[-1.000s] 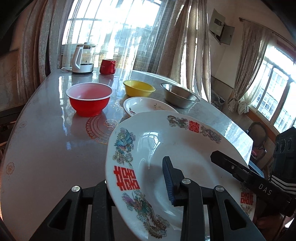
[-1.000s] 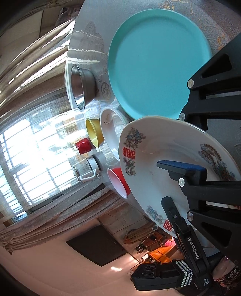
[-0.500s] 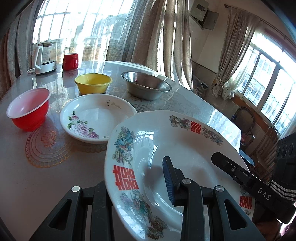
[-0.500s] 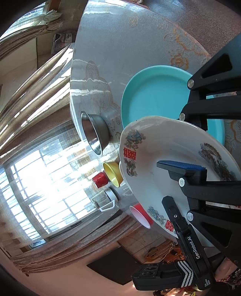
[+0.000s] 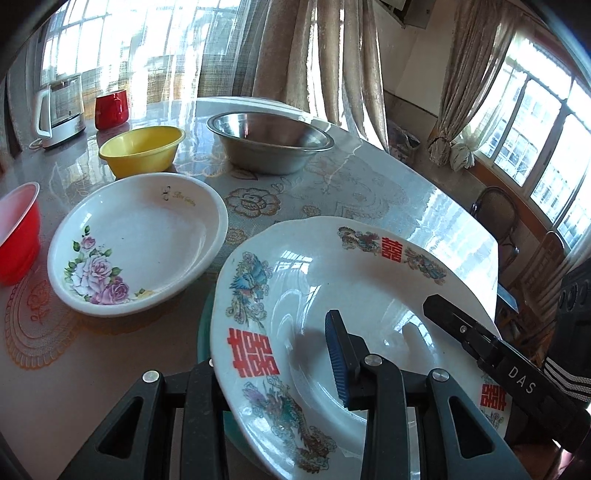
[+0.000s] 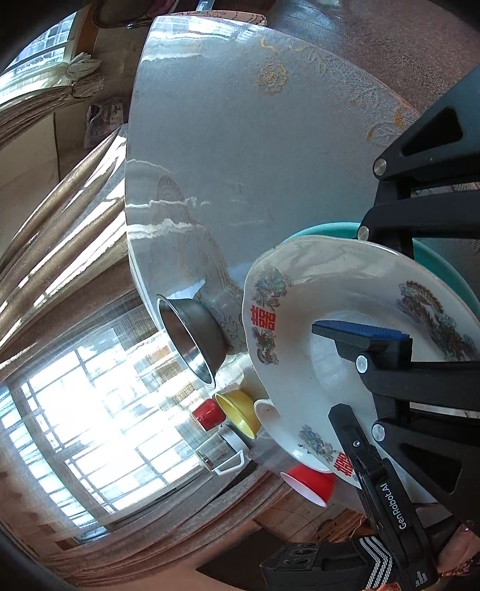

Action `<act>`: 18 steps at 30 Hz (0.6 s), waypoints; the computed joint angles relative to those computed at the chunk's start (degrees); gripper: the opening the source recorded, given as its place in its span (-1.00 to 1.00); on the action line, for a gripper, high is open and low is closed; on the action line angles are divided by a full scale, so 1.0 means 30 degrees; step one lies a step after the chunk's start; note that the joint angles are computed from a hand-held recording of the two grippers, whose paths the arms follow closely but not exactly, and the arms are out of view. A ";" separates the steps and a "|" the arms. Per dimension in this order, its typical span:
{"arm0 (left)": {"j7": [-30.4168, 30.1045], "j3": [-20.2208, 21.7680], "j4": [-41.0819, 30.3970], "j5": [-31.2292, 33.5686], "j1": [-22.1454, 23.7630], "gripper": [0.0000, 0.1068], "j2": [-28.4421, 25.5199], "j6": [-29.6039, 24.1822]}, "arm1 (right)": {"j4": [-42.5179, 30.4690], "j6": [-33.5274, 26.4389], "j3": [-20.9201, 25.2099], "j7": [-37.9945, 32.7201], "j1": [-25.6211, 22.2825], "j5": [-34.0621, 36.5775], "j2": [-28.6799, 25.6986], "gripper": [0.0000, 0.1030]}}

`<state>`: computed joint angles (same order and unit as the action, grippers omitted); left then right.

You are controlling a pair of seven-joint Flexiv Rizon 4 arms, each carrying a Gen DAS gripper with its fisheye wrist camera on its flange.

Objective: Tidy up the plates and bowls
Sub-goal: 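Lift the red-character plate with the right gripper and carry it over the teal plate, then lower the plate onto the teal plate and open the right gripper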

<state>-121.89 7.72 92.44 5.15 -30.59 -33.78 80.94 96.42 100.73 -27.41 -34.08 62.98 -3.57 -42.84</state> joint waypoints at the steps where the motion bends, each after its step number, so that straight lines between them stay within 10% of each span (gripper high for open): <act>1: -0.0015 0.0169 -0.0137 0.0124 -0.0114 -0.34 -0.0068 -0.0103 | 0.0026 0.0040 -0.0209 0.0020 0.0131 0.0050 -0.0082 -0.55; 18: -0.2558 0.2335 0.0505 0.3194 -0.1702 -0.38 0.0914 -0.1060 | 0.0229 -0.0898 -0.1173 0.0677 0.0638 -0.1180 -0.0050 -0.54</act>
